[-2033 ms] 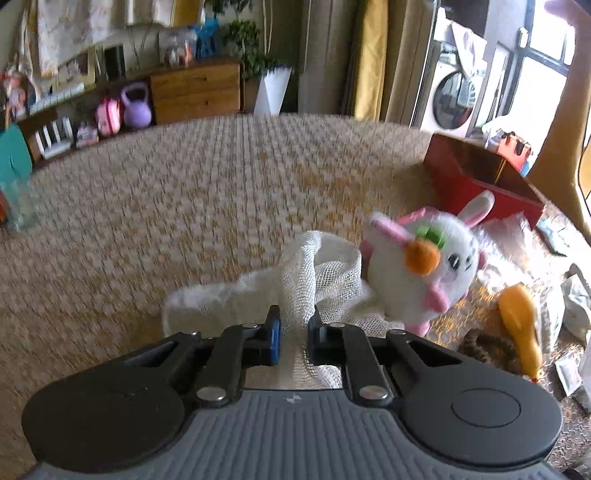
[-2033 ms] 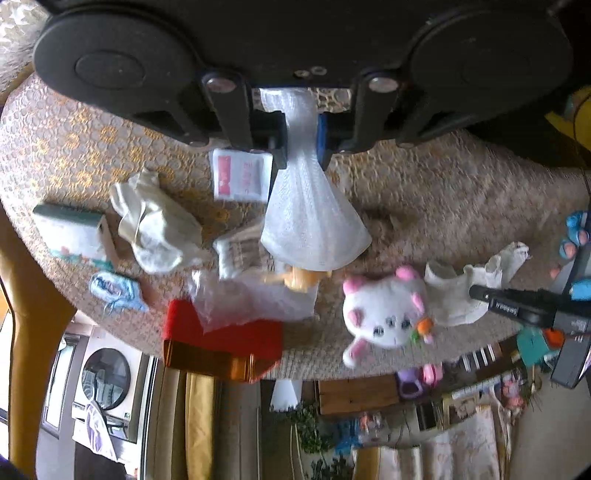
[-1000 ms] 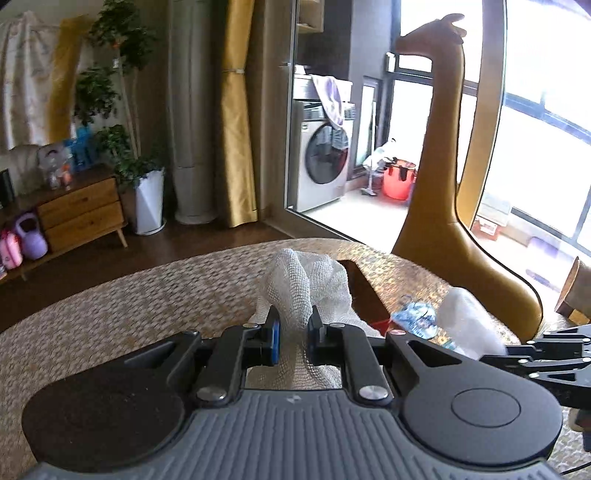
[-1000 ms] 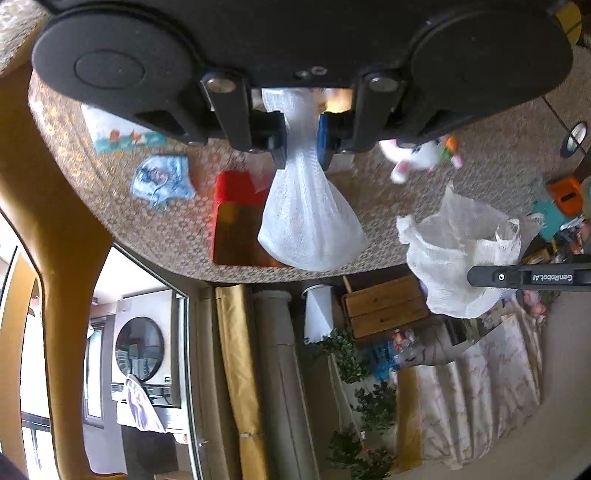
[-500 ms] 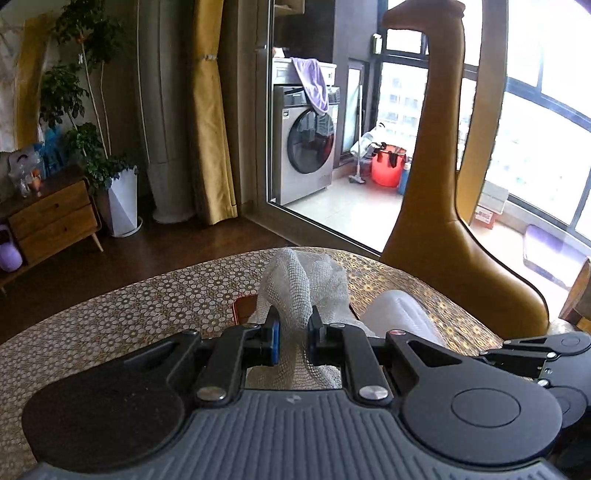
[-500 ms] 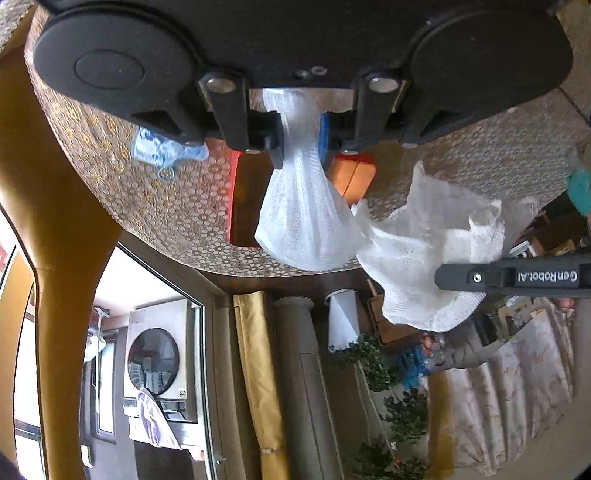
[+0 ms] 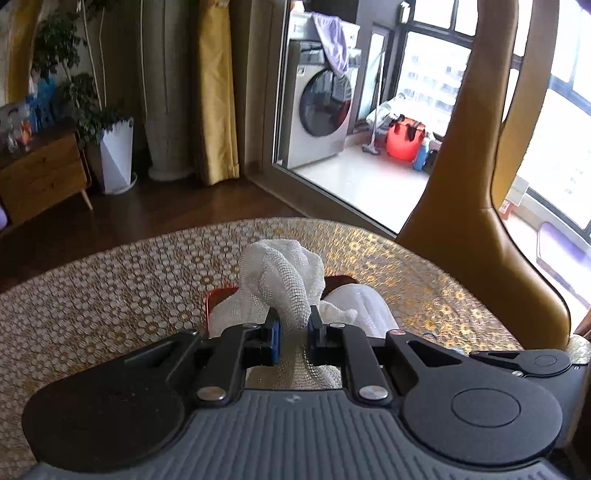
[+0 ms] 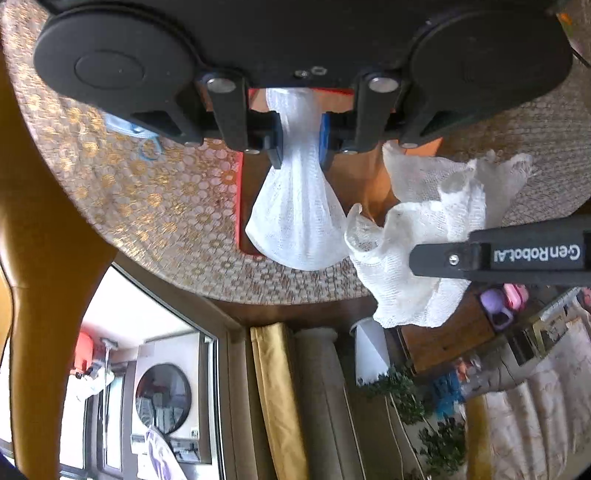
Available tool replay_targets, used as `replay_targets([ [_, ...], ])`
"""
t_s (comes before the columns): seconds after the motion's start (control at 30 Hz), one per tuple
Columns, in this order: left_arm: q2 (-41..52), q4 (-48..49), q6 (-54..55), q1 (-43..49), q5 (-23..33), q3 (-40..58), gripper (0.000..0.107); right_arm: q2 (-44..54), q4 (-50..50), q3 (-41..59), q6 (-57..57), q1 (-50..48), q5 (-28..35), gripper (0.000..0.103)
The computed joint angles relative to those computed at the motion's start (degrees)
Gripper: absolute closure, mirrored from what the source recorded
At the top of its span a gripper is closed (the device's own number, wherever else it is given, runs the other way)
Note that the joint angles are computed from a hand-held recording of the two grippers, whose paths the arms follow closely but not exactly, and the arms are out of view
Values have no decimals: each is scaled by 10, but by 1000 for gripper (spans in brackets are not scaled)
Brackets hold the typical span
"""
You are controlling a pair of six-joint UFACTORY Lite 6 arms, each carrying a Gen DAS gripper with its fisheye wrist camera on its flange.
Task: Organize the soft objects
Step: 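Lift and carry both held white cloths over the red box with both grippers, then lower the cloths into the red box and open both grippers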
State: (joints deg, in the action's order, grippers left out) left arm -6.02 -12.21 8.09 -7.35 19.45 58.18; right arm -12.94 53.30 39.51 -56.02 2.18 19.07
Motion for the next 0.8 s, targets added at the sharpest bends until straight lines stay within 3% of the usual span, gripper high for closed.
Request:
replay_targets([
  [0.37, 135, -38, 40, 2, -22, 40, 93, 117, 56, 24, -65, 60, -78, 85],
  [0.5, 161, -36, 34, 2, -19, 46, 93, 134, -11, 29, -6, 76, -91, 85],
  [0.8, 207, -24, 12, -3, -26, 57, 92, 150, -57, 28, 22, 99, -114, 79],
])
